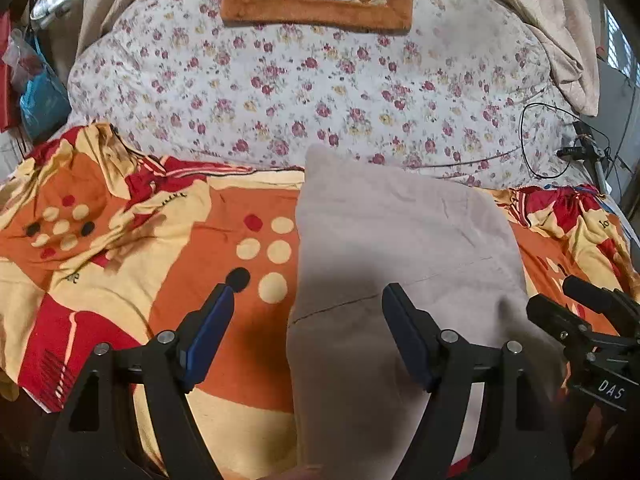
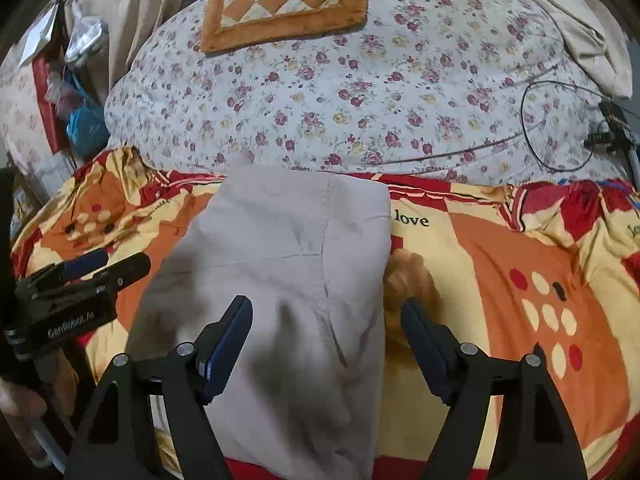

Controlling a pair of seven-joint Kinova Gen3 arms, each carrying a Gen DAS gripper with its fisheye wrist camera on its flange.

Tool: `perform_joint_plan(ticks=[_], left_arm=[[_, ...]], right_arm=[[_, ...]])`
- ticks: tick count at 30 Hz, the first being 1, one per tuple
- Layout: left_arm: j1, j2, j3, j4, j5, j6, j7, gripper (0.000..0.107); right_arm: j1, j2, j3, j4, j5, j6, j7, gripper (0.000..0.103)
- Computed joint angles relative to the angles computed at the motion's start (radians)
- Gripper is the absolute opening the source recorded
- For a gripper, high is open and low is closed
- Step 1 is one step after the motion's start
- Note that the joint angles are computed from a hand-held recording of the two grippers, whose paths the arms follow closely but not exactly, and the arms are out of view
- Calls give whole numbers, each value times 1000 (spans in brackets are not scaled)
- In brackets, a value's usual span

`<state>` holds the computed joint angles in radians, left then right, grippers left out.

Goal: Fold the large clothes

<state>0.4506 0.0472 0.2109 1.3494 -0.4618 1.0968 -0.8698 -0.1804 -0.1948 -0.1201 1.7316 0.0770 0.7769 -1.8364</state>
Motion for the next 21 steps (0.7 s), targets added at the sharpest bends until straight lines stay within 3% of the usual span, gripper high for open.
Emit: perform_joint_plan(ticks=[21], left_arm=[[2, -9, 7, 14, -32, -12, 19, 76]], right_arm=[[-18, 34, -18, -15, 52, 16, -62, 83]])
